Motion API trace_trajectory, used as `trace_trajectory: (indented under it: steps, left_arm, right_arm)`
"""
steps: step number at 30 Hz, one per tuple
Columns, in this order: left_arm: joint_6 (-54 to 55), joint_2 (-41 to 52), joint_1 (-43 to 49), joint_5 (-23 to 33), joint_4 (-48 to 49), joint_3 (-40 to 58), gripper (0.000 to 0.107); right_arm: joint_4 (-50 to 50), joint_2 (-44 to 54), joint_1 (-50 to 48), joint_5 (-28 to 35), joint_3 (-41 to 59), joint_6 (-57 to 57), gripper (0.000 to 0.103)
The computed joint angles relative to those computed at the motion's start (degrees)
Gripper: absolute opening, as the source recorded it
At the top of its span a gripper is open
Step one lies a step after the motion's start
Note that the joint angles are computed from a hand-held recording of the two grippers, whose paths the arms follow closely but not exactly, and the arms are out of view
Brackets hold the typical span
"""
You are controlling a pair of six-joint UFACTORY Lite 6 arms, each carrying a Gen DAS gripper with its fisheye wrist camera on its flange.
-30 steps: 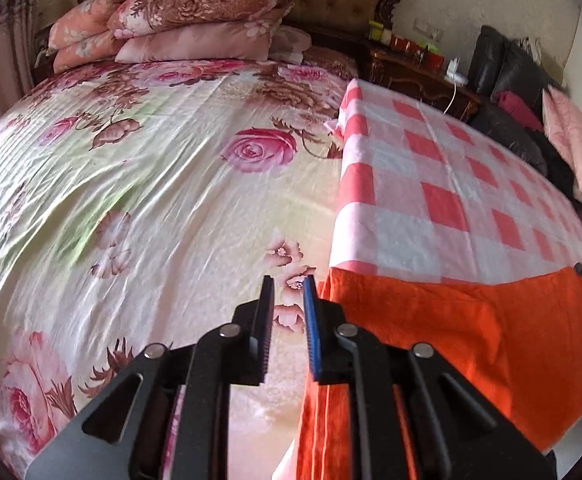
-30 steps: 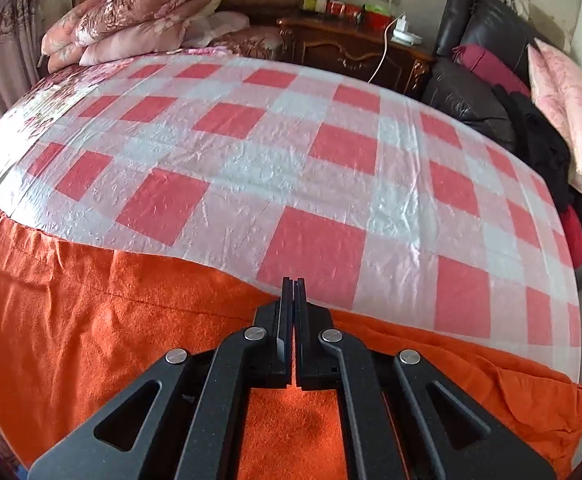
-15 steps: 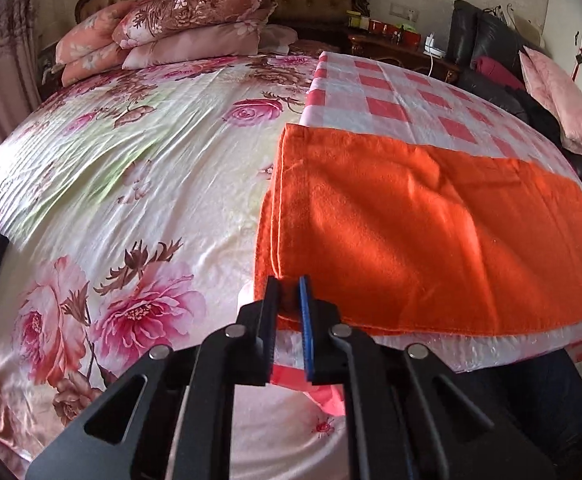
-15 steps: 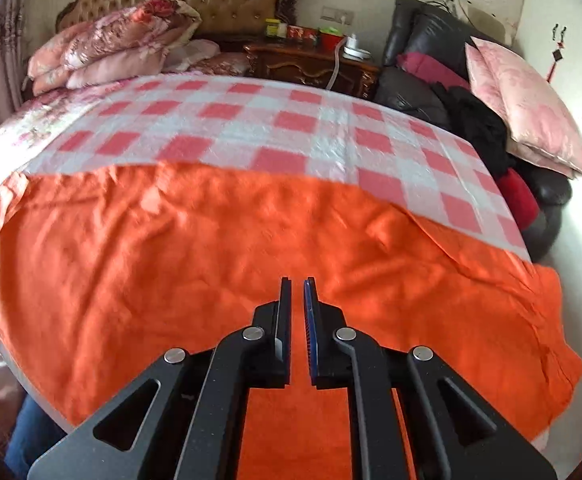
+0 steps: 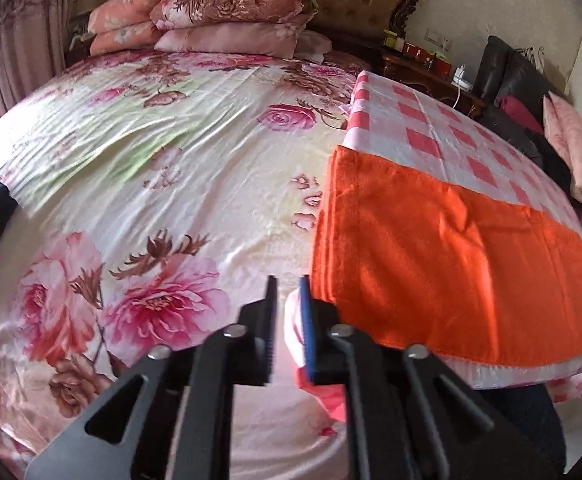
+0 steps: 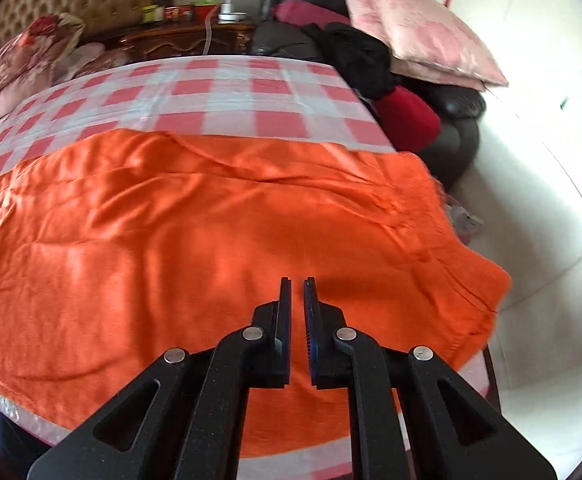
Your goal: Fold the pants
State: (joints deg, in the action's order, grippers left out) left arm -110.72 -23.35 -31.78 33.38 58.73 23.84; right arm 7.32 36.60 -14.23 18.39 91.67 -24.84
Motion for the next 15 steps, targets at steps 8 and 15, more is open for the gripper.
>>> trace_trajectory:
  steps: [8, 15]
  left_arm:
    - [4.9, 16.9, -3.4, 3.5, -0.5, 11.5, 0.007]
    - [7.7, 15.1, 3.7, 2.7, -2.5, 9.6, 0.000]
  right_arm:
    - [-6.1, 4.6, -6.1, 0.4, 5.5, 5.1, 0.039]
    - [-14.9, 4.3, -6.9, -4.5, 4.9, 11.8, 0.078]
